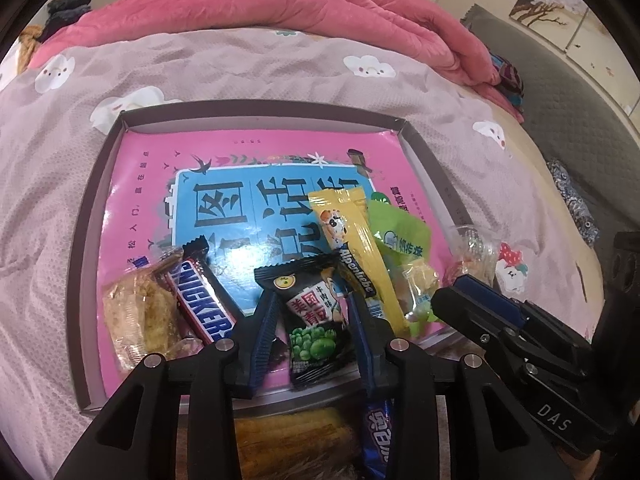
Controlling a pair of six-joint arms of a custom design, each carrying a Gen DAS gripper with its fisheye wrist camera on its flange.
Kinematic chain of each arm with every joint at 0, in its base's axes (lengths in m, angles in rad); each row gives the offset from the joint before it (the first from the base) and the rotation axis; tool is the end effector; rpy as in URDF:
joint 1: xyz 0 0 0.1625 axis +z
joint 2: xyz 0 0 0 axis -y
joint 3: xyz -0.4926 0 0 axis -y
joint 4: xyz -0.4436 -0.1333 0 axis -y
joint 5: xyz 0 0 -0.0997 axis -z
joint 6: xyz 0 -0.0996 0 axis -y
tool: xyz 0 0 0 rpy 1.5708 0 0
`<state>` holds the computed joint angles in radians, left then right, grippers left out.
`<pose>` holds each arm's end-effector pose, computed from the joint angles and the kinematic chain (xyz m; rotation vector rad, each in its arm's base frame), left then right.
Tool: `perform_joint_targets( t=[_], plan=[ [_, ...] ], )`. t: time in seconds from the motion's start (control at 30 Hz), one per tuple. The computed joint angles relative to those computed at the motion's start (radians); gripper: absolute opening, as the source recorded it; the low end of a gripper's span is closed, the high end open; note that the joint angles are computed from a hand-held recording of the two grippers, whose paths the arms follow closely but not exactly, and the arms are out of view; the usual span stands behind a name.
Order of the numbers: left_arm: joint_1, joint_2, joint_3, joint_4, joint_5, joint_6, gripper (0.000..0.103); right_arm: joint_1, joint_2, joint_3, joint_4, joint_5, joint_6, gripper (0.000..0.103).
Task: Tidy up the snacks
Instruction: 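Open the left tool to drop the pea bag in the tray while the right tool releases the green bag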
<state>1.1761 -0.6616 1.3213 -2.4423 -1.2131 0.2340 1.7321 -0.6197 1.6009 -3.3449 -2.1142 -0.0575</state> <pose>-0.1740 -0.8551 0.1230 0.8098 2.6635 -0.3353 0.2057 -0.7551 0.0911 -0.0165 -2.4639 1.0585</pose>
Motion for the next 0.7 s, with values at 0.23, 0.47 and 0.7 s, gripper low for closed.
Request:
perform_joint_targets(
  t=[0.23, 0.47, 0.7],
  plan=[
    [-0.002, -0.017, 0.014, -0.016, -0.018, 0.000, 0.048, 0.003, -0.003, 0.006, -0.019, 0.015, -0.013, 0.036],
    [-0.003, -0.038, 0.027, -0.039, -0.031, -0.001, 0.055, 0.006, -0.005, 0.011, -0.045, 0.030, -0.026, 0.042],
    [-0.005, -0.061, 0.041, -0.067, -0.037, -0.001, 0.068, 0.008, -0.009, 0.019, -0.082, 0.051, -0.041, 0.044]
  ],
)
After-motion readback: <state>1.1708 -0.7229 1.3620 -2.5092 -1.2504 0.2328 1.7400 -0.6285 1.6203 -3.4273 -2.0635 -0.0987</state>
